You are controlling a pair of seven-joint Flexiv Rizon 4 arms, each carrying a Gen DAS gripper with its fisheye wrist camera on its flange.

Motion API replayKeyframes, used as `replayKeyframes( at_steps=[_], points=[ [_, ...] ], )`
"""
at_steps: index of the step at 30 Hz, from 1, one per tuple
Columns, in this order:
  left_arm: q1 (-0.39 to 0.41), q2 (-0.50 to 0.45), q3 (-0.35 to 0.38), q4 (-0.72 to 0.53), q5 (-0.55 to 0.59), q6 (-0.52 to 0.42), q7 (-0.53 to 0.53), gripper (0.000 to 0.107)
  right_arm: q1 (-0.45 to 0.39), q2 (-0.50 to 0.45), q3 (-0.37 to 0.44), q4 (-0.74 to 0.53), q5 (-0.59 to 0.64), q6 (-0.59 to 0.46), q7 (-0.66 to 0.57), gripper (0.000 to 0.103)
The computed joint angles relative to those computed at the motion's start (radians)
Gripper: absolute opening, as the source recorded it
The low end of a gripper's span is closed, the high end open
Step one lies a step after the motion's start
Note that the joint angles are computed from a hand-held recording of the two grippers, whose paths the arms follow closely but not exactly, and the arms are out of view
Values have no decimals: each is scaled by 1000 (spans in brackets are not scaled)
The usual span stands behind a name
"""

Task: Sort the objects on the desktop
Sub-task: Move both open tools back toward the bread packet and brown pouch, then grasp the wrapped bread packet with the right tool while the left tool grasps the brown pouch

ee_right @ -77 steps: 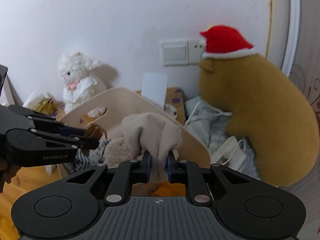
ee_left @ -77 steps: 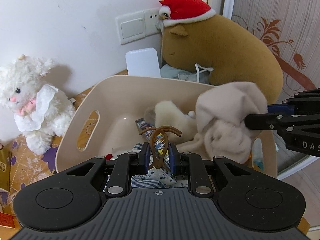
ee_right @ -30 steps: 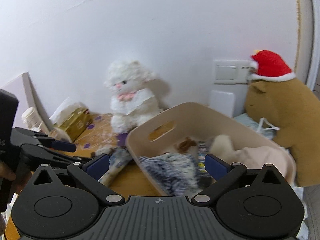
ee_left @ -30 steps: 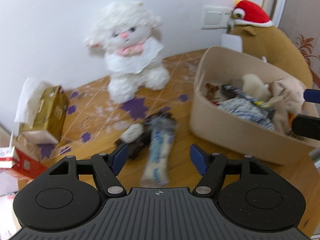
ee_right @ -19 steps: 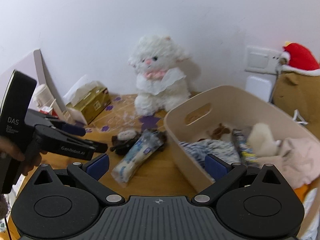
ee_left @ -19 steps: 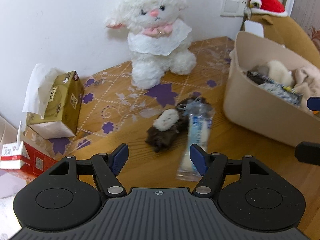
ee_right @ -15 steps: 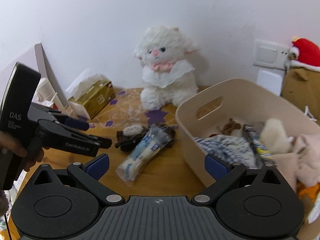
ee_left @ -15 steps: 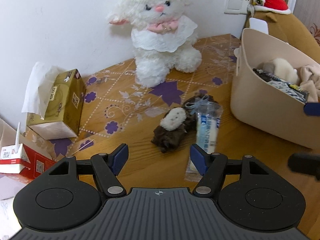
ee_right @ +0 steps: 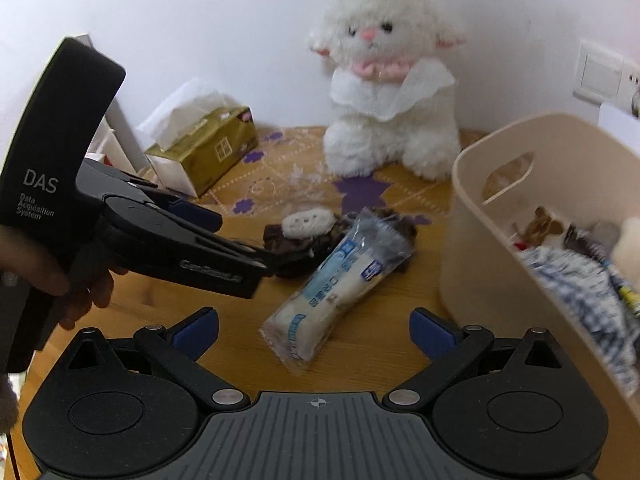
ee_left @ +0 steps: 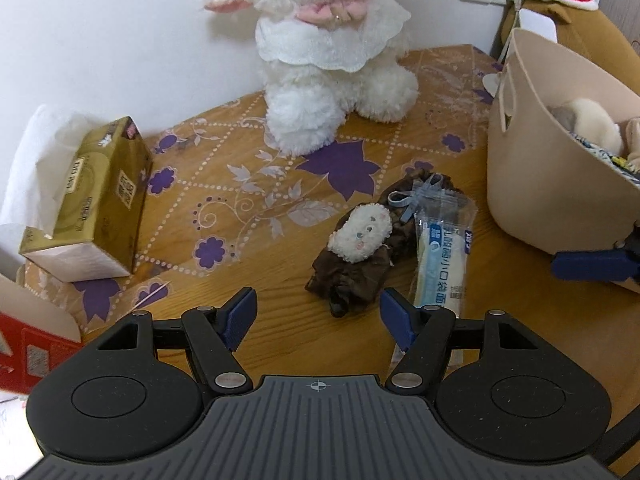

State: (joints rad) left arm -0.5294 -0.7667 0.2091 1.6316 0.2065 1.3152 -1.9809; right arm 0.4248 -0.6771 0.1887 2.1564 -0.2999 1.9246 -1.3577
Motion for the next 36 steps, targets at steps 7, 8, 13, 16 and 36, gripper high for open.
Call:
replayKeyframes(
  at_steps=[7, 8, 13, 16, 36],
  points=[
    [23, -39, -18, -51, -3, -13, 53, 69, 41, -64, -15, -61, 44, -27, 61, 103],
    [29, -44, -26, -58, -7, -15, 65, 69, 56, -72, -27, -68, 53, -27, 68, 103],
    [52, -68, -54, -91, -20, -25, 138, 69, 185, -109, -140, -96, 120, -10, 69, 103],
    [60, -84, -65, -106, -26, -23, 182, 69, 251, -125, -196, -108, 158, 0, 50, 103],
    [102, -122, -136, -94, -160, 56, 371, 47, 436, -175, -362, -137, 351, 50, -49, 58]
  ],
)
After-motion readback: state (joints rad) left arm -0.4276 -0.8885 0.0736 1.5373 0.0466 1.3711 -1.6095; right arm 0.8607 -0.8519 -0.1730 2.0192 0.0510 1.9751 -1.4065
